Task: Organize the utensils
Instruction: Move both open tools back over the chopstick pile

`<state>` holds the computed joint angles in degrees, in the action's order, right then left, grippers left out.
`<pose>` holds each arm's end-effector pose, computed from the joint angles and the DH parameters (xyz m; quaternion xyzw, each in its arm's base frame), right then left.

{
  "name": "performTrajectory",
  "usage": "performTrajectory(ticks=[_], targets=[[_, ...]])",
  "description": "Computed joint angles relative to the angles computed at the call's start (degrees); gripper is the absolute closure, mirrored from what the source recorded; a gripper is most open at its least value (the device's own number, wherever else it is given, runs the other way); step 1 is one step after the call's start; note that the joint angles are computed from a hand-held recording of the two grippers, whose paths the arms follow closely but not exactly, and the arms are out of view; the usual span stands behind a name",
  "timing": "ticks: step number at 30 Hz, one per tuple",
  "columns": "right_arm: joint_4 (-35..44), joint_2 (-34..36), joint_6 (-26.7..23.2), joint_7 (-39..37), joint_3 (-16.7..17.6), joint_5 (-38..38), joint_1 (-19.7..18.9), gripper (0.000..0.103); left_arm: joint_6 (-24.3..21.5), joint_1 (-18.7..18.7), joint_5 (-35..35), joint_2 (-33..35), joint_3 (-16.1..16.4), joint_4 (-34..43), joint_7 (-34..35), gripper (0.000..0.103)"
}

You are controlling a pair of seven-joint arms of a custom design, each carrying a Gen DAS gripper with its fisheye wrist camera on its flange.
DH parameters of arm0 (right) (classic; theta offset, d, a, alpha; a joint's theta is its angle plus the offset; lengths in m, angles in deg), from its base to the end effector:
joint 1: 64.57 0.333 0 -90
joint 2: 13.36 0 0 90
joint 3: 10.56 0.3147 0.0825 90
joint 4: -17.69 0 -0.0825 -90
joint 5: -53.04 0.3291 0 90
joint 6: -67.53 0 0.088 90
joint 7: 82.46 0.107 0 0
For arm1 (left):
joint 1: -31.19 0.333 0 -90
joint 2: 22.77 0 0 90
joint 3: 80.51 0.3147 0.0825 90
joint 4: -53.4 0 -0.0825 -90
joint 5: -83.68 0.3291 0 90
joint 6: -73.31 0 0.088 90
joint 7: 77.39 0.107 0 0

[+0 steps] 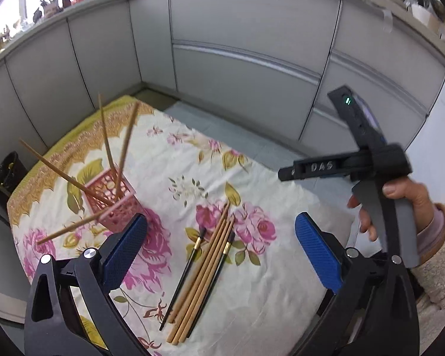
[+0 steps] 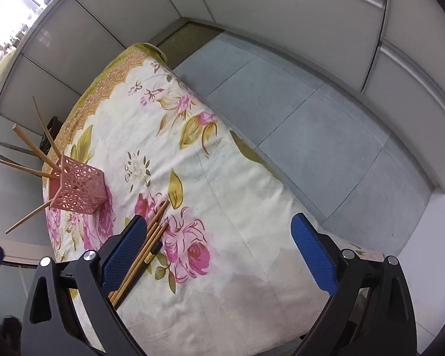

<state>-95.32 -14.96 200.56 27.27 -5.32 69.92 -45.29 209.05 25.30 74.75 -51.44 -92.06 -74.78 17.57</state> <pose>0.4814 0.2259 0.5402 -0.6624 0.7153 0.0411 0.2188 0.3724 -0.1396 0.6366 -0.5564 0.7716 -0.2520 0.1774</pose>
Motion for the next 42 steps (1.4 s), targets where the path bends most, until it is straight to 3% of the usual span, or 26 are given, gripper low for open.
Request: performTrajectory(ticks=[4,8,12,16,22,29,34,39,42], targets=[[0.7,1.0,-1.6,-2.5,-0.4,4.8,-0.3,0.008,-5.1,0.9,4.3,7.0,-1.9,2.4,-1.3,0.027],[1.5,1.5,-2.8,-4.1,-0.2,7.4,-0.6,0.008,-9.2,0.7,7.2,13.5,-1.7,5.9,-2.2,0.047],[1.9,1.8,-3.5,-5.1,0.0,8.5,-0.7,0.008,-13.9,0.1,10.4,19.6,-1.3,10.7,-3.8,0.058],[2.2,2.0,-3.7,-5.9,0.1,9.1,-0.8,0.008,-18.3,-0.8,11.2,23.8,-0.3,14.6,-3.8,0.076],[2.3,2.2,-3.9,-6.4,0.0,10.3,-1.1,0.008,-22.1,-1.4,11.8,27.6,0.9,17.7,-3.8,0.076],[2.7,2.7,-4.3,-6.3,0.1,10.3,-1.1,0.008,-23.2,-1.2,11.5,31.2,2.0,19.6,-2.6,0.077],[3.8,3.9,-4.9,-5.0,0.4,9.0,-1.0,0.008,-18.2,-0.2,8.2,28.6,2.7,15.0,-0.6,0.094],[7.3,7.5,-5.1,-3.3,1.5,7.0,-0.2,0.008,-7.6,0.5,5.8,20.7,2.8,4.1,-3.1,0.094],[10.6,11.0,-5.6,-1.9,2.4,5.4,0.4,0.008,-3.4,1.1,3.0,14.5,3.0,-1.1,-3.5,0.094]])
